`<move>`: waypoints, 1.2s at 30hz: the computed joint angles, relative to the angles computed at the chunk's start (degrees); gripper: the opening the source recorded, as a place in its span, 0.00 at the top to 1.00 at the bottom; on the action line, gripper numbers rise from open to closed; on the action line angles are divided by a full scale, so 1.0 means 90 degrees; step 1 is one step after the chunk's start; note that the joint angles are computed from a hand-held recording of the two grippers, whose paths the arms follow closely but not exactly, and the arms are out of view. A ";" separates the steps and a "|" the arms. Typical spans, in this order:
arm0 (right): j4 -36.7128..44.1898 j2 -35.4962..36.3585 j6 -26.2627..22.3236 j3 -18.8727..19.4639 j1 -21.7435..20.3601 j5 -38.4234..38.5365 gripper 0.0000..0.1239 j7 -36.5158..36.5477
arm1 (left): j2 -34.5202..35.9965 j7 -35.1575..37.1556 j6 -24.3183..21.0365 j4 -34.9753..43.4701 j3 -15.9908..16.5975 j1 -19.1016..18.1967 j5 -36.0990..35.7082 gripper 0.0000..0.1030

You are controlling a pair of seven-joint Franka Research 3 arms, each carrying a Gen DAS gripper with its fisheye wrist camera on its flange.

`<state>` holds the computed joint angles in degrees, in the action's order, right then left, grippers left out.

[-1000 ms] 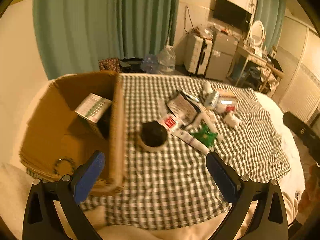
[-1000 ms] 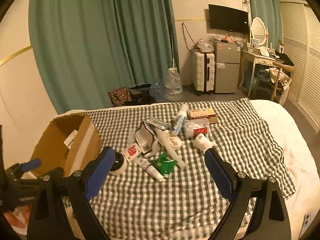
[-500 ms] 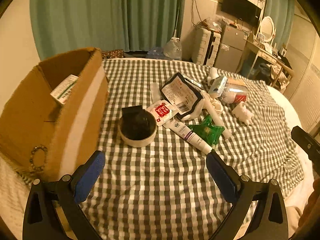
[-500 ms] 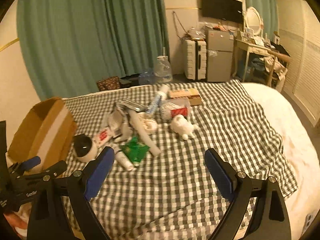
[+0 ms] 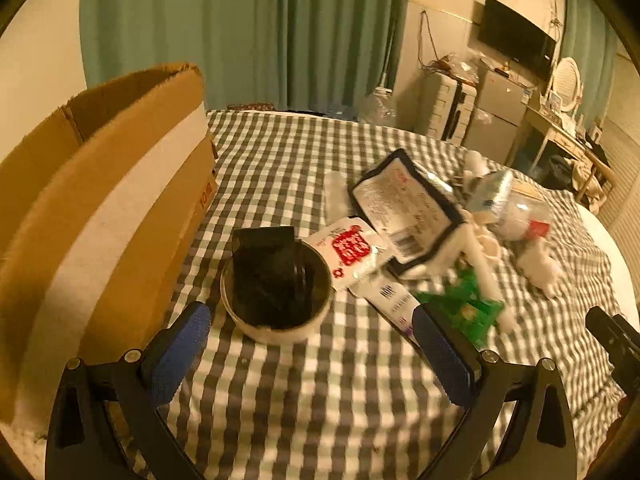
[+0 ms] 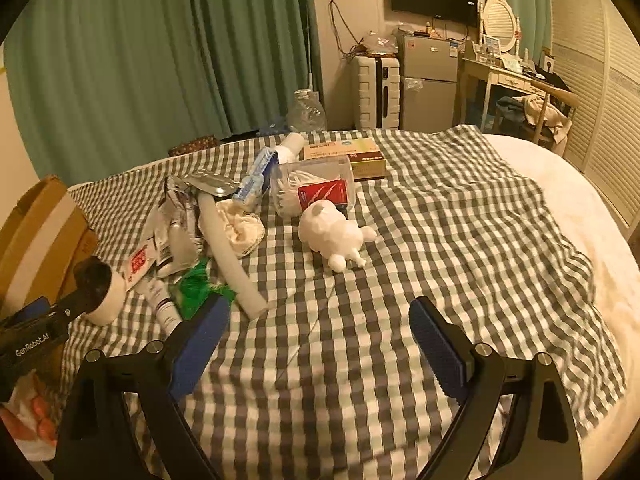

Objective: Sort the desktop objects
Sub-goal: 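Grasp the black-and-white cup with the left gripper while the right grasps the white plush toy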

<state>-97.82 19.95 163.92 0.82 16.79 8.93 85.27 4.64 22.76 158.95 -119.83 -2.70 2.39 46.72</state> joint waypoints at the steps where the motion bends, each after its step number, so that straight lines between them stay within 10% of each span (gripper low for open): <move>1: 0.0140 0.0137 -0.0004 -0.0009 0.0006 -0.0032 0.26 -0.0018 | 0.0066 -0.0116 0.0031 0.0036 0.0035 0.0012 0.0088 0.00; 16: 0.3049 0.2340 -0.0695 -0.0250 0.0097 -0.0295 0.26 0.0115 | 0.0816 -0.0641 0.0020 0.0734 0.0425 -0.0167 0.0639 0.00; 20: 0.3510 0.2654 -0.0799 -0.0278 0.0113 -0.0342 0.26 0.0156 | 0.0791 -0.0408 0.0183 0.0649 0.0352 -0.0054 0.0435 0.24; 36: 0.4284 0.3168 -0.1149 -0.0261 0.0062 -0.0390 0.26 0.0233 | 0.0710 0.0288 0.0949 0.0309 0.0393 0.0131 -0.0336 0.52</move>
